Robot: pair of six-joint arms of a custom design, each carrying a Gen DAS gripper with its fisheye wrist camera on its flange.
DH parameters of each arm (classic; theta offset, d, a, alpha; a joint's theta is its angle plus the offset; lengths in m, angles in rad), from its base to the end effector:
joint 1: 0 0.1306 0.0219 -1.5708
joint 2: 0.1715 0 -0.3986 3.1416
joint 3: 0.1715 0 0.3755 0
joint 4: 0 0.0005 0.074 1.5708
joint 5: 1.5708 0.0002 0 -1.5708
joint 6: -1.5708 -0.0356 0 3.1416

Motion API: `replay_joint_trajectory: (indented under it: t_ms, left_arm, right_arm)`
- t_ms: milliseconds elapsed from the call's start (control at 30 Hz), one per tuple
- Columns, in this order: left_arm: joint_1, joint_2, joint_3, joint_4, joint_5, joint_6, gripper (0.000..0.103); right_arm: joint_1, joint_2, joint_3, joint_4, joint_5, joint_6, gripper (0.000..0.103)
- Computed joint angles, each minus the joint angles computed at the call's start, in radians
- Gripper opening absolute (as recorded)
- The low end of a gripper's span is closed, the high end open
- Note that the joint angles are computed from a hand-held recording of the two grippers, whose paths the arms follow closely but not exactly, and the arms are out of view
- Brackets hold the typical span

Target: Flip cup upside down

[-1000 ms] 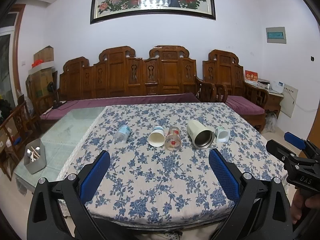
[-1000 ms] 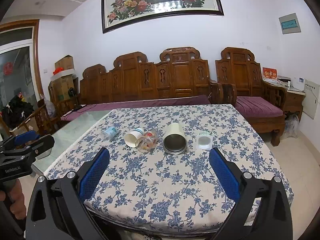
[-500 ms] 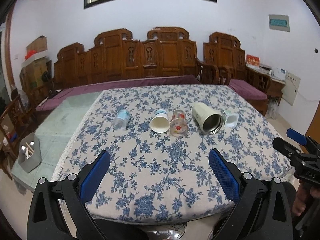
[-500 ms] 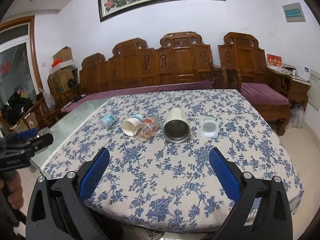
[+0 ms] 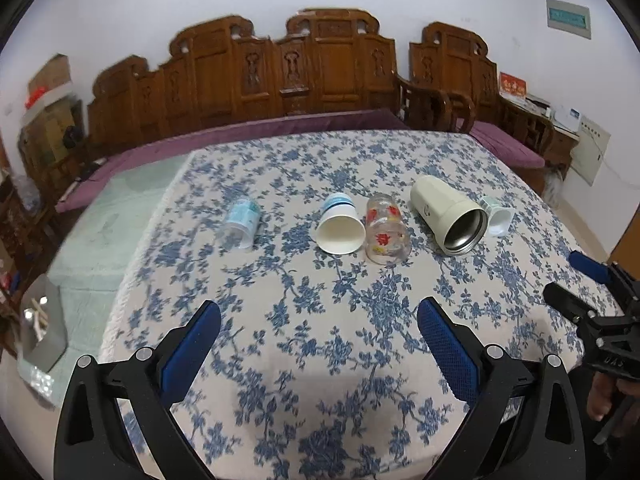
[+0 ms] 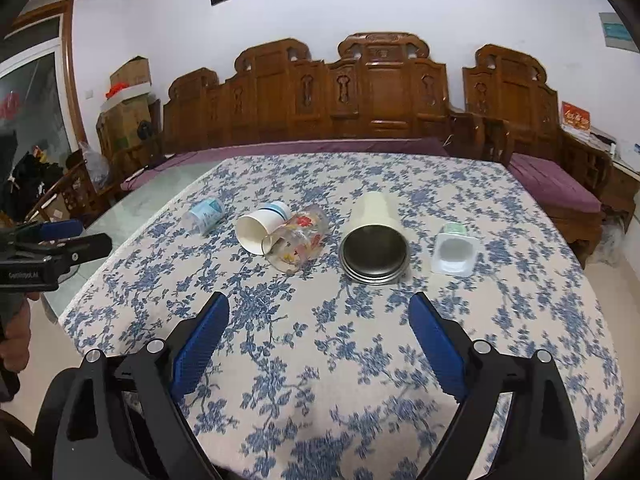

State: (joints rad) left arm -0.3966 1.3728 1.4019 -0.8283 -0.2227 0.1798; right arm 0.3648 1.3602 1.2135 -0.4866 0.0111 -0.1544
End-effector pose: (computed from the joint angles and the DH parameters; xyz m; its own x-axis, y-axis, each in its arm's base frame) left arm 0.4293 -0.1718 0.4619 -0.6925 0.1009 -0.7143 0.1127 0.9931 0.0311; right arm 0.4357 0.1654 0.4090 -0.5999 -0.0645 -0.7975 -0.2592 0.9587 0.1175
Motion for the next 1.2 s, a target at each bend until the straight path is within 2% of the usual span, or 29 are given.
replay_joint_trajectory:
  t_ms: [167, 267, 633, 833, 967, 1200]
  left_arm:
    - [0.054, 0.109, 0.1, -0.046, 0.088, -0.007, 0.084]
    - [0.069, 0.173, 0.163, -0.072, 0.109, -0.015, 0.083]
    - [0.109, 0.438, 0.467, -0.219, 0.166, -0.037, 0.077]
    - [0.116, 0.615, 0.712, -0.35, 0.195, -0.046, 0.072]
    - [0.117, 0.754, 0.915, -0.489, 0.248, -0.044, 0.072]
    - [0.107, 0.9, 1.12, -0.623, 0.221, -0.028, 0.07]
  right_arm:
    - [0.001, 0.079, 0.061, -0.009, -0.025, 0.027, 0.091]
    - [0.001, 0.117, 0.093, -0.016, -0.068, 0.04, 0.087]
    - [0.012, 0.22, 0.166, -0.018, -0.114, 0.038, 0.087]
    - [-0.006, 0.246, 0.163, -0.009, -0.133, 0.026, 0.087]
    - [-0.015, 0.24, 0.136, 0.005, -0.121, 0.03, 0.087]
    - [-0.042, 0.23, 0.1, 0.019, -0.136, 0.028, 0.087]
